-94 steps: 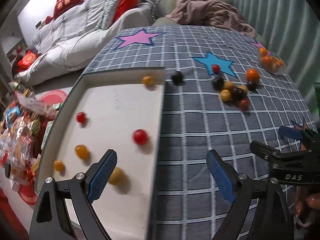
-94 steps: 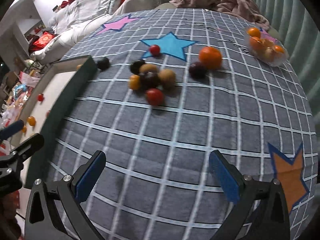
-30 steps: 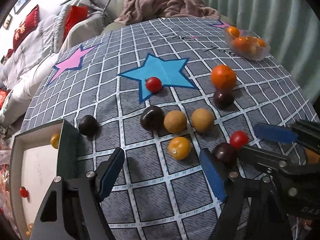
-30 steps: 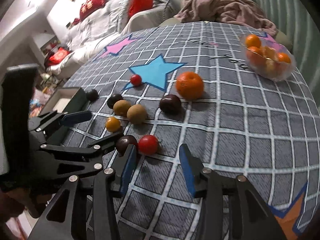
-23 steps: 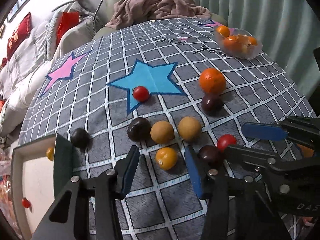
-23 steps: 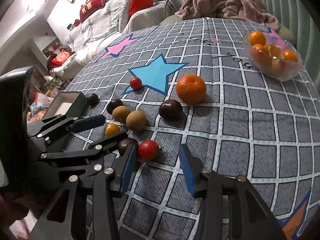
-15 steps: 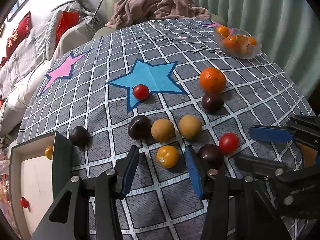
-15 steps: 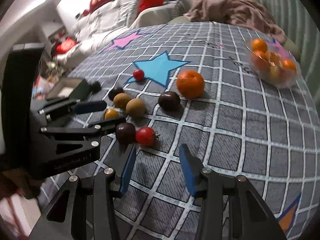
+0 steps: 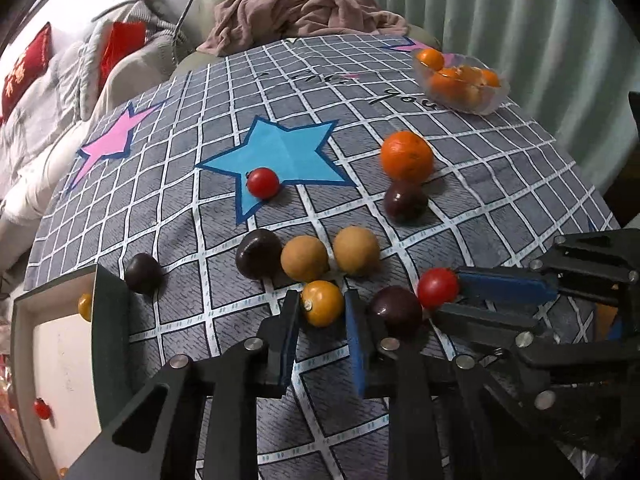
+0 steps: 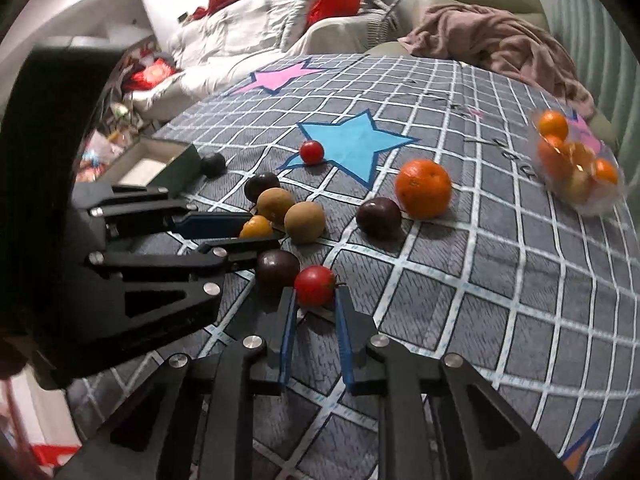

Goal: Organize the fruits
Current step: 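Grasp a yellow cherry tomato with the left tool while the right tool grasps a red cherry tomato, then carry both held tomatoes over the white tray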

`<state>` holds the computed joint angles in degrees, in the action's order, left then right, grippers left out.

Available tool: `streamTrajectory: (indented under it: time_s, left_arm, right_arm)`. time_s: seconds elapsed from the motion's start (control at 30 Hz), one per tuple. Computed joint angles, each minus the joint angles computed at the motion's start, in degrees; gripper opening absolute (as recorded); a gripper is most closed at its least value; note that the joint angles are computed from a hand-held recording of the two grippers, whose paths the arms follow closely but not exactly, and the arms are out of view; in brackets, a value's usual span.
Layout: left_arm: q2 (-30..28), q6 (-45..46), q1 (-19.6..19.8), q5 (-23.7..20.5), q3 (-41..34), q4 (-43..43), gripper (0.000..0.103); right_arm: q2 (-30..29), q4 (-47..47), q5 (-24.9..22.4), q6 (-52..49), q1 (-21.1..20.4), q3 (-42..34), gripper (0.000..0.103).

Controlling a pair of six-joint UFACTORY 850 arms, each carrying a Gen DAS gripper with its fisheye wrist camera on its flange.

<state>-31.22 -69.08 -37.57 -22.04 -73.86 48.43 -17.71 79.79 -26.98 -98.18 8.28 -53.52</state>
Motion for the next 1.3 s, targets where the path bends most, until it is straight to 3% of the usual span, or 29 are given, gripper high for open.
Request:
streamTrajectory:
  time_s: [0.33, 0.8, 1.3]
  left_arm:
    - [3.5, -8.3, -1.1, 0.6, 5.0, 2.6, 0.024]
    - [13.4, -24.3, -4.1, -0.4, 15.4, 11.3, 0.024]
    - [22.3, -34.6, -4.8, -3.8, 23.1, 17.7, 0.024]
  right_arm:
    - [3.0, -1.6, -2.4, 4.0, -2.1, 2.9, 0.021]
    - [7.9, -4.6, -2.4, 11.0, -2.2, 6.9, 0.021]
    - [12.5, -7.0, -2.4, 15.4, 2.7, 7.7, 0.021]
